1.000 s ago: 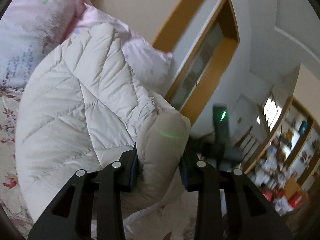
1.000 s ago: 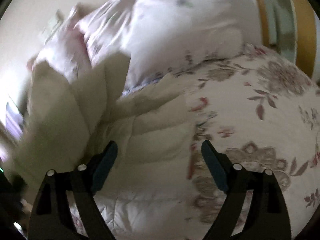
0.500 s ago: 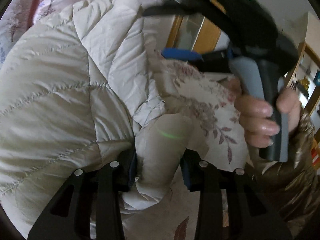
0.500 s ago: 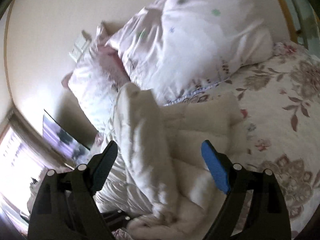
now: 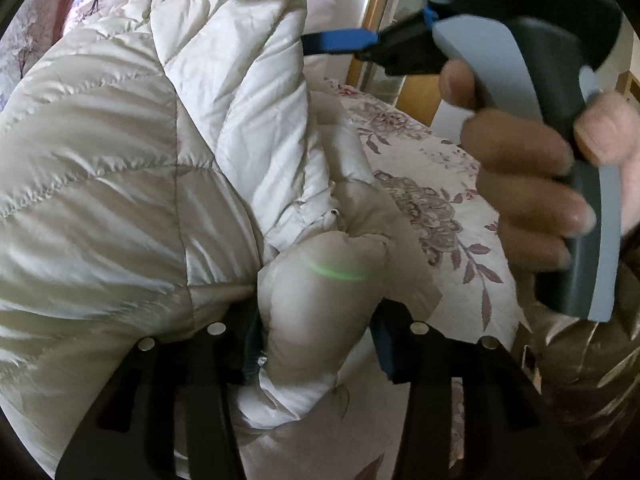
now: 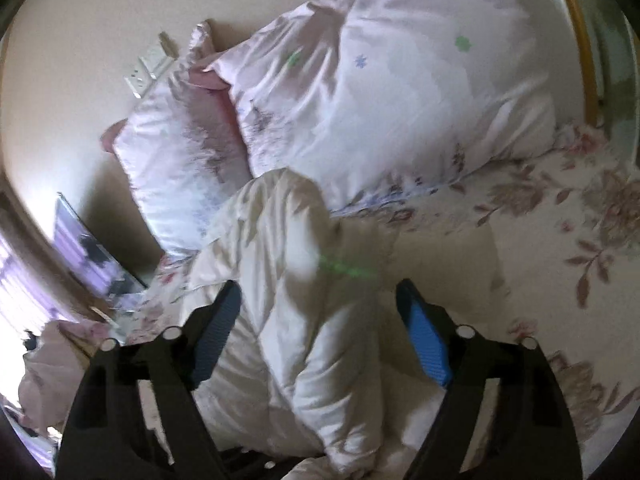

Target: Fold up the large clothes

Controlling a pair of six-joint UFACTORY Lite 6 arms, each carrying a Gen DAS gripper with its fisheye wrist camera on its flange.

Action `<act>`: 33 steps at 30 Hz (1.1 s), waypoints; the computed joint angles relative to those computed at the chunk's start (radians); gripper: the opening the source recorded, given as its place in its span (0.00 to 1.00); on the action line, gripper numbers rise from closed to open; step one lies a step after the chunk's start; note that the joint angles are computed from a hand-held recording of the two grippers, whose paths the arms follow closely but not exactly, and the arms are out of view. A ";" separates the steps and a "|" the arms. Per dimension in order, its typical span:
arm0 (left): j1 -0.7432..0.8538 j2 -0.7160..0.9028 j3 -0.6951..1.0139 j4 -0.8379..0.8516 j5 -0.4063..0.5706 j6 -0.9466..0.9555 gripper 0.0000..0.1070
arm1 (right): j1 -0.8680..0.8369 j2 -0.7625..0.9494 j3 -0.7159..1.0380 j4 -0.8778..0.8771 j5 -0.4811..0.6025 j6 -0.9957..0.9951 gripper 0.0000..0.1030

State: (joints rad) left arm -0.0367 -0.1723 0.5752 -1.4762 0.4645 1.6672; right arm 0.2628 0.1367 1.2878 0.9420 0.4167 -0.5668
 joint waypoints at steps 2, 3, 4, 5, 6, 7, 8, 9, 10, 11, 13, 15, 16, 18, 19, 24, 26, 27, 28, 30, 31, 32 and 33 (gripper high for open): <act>-0.008 0.003 0.002 -0.004 -0.014 -0.003 0.44 | 0.007 0.042 0.043 -0.075 0.014 0.066 0.50; -0.029 0.003 0.003 -0.012 -0.031 -0.011 0.44 | 0.015 0.060 0.058 -0.115 0.015 0.096 0.28; -0.032 -0.025 -0.018 -0.002 -0.034 -0.025 0.44 | 0.031 0.075 0.068 -0.197 -0.006 0.166 0.22; -0.038 -0.029 -0.022 -0.009 -0.045 -0.022 0.44 | 0.039 0.077 0.065 -0.252 -0.029 0.217 0.19; -0.086 -0.024 -0.008 -0.022 -0.060 -0.035 0.44 | 0.041 0.084 0.060 -0.288 -0.054 0.250 0.17; -0.092 -0.034 -0.014 -0.027 -0.068 -0.032 0.44 | 0.032 0.096 0.062 -0.281 -0.059 0.248 0.16; -0.082 -0.045 -0.023 -0.025 -0.054 -0.028 0.45 | 0.019 0.109 0.063 -0.242 -0.056 0.216 0.16; -0.042 -0.049 -0.024 -0.014 -0.006 -0.018 0.46 | 0.000 0.129 0.066 -0.200 -0.051 0.182 0.16; -0.020 -0.071 -0.032 0.017 0.028 -0.041 0.46 | -0.007 0.141 0.068 -0.183 -0.049 0.166 0.16; 0.006 -0.089 -0.032 0.056 0.066 -0.070 0.46 | -0.013 0.155 0.070 -0.170 -0.049 0.149 0.16; 0.085 -0.145 -0.032 0.150 0.183 -0.134 0.47 | -0.023 0.173 0.066 -0.144 -0.048 0.114 0.16; 0.213 -0.206 -0.020 0.228 0.351 -0.164 0.47 | -0.035 0.178 0.056 -0.084 -0.049 0.050 0.16; 0.278 -0.223 -0.004 0.247 0.429 -0.161 0.49 | -0.047 0.180 0.048 -0.025 -0.044 -0.011 0.16; 0.408 -0.245 0.036 0.231 0.560 -0.124 0.57 | -0.060 0.179 0.036 0.047 -0.035 -0.083 0.16; 0.486 -0.260 0.062 0.218 0.603 -0.110 0.63 | -0.071 0.177 0.024 0.106 -0.029 -0.140 0.16; 0.662 -0.096 0.254 0.137 0.565 -0.053 0.67 | -0.060 0.093 -0.056 0.225 -0.081 -0.270 0.16; 0.671 -0.035 0.290 0.135 0.518 -0.066 0.67 | -0.046 0.037 -0.103 0.271 -0.132 -0.328 0.16; 0.653 0.001 0.310 0.132 0.478 -0.072 0.67 | -0.043 0.015 -0.124 0.291 -0.154 -0.352 0.16; 0.628 0.028 0.323 0.125 0.437 -0.070 0.67 | -0.046 0.005 -0.135 0.300 -0.166 -0.364 0.16; 0.575 0.082 0.347 0.114 0.364 -0.069 0.67 | -0.059 0.008 -0.142 0.298 -0.167 -0.363 0.16; 0.567 0.087 0.351 0.126 0.353 -0.083 0.67 | -0.067 0.019 -0.138 0.291 -0.161 -0.352 0.16; 0.560 0.079 0.351 0.149 0.344 -0.108 0.67 | -0.078 0.035 -0.134 0.296 -0.152 -0.351 0.16; 0.545 0.097 0.357 0.155 0.324 -0.109 0.67 | -0.087 0.053 -0.128 0.299 -0.142 -0.350 0.16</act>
